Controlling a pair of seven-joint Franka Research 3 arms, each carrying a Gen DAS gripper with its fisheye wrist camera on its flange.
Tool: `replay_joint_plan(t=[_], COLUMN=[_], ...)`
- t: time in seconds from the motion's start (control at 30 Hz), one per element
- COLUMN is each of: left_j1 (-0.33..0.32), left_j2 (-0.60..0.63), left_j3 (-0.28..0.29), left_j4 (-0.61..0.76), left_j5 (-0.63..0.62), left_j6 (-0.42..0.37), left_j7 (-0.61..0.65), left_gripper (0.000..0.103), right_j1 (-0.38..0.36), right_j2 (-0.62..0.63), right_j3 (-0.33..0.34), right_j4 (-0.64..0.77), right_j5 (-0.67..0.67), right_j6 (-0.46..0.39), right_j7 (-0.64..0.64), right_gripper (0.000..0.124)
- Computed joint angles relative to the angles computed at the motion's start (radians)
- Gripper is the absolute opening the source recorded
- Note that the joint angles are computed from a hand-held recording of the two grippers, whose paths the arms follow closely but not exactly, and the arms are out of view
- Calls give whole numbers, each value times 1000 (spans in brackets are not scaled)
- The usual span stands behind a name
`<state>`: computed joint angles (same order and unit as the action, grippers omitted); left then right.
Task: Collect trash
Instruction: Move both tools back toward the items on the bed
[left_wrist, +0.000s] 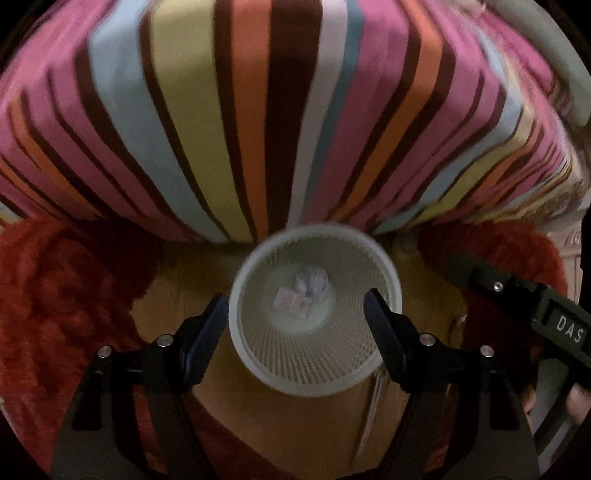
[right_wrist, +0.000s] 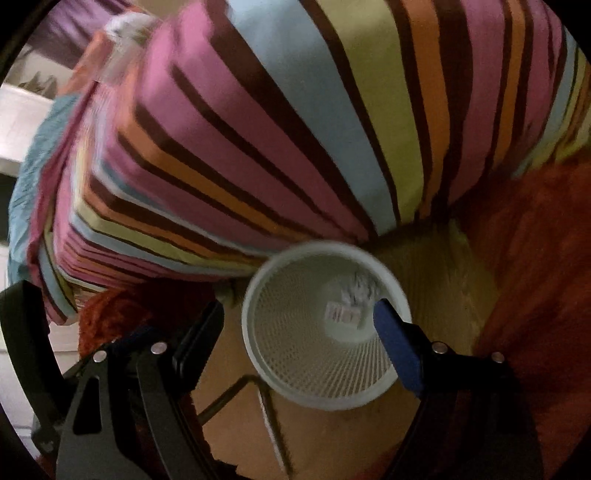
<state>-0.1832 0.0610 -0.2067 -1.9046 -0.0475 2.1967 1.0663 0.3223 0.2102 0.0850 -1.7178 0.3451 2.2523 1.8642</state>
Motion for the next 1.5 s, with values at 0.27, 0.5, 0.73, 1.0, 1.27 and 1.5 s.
replay_joint_plan(t=[0.27, 0.5, 0.73, 1.0, 1.27, 1.5], left_j1=[-7, -5, 10, 13, 1, -9], left_j2=[-58, -29, 10, 96, 223, 331], left_j3=[3, 8, 18, 21, 21, 27], left_j4=[-11, 65, 137, 252, 431, 573], left_j5=[148, 236, 239, 245, 237, 209], left_j6=[119, 159, 191, 206, 161, 115], left_j7=[-66, -118, -175, -205, -187, -202], left_gripper=[74, 74, 74, 74, 74, 74], right_j1=[27, 30, 24, 25, 9, 6], right_j2=[-60, -54, -5, 48, 129, 189], right_j3=[-12, -16, -22, -28, -18, -18], right_j4=[-58, -59, 11, 98, 224, 308], right_j5=[-167, -235, -236, -232, -187, -161], right_j6=[262, 416, 447, 435, 400, 369], right_j7=[-46, -79, -122, -163, -247, -328], right_gripper=[79, 79, 79, 79, 79, 79])
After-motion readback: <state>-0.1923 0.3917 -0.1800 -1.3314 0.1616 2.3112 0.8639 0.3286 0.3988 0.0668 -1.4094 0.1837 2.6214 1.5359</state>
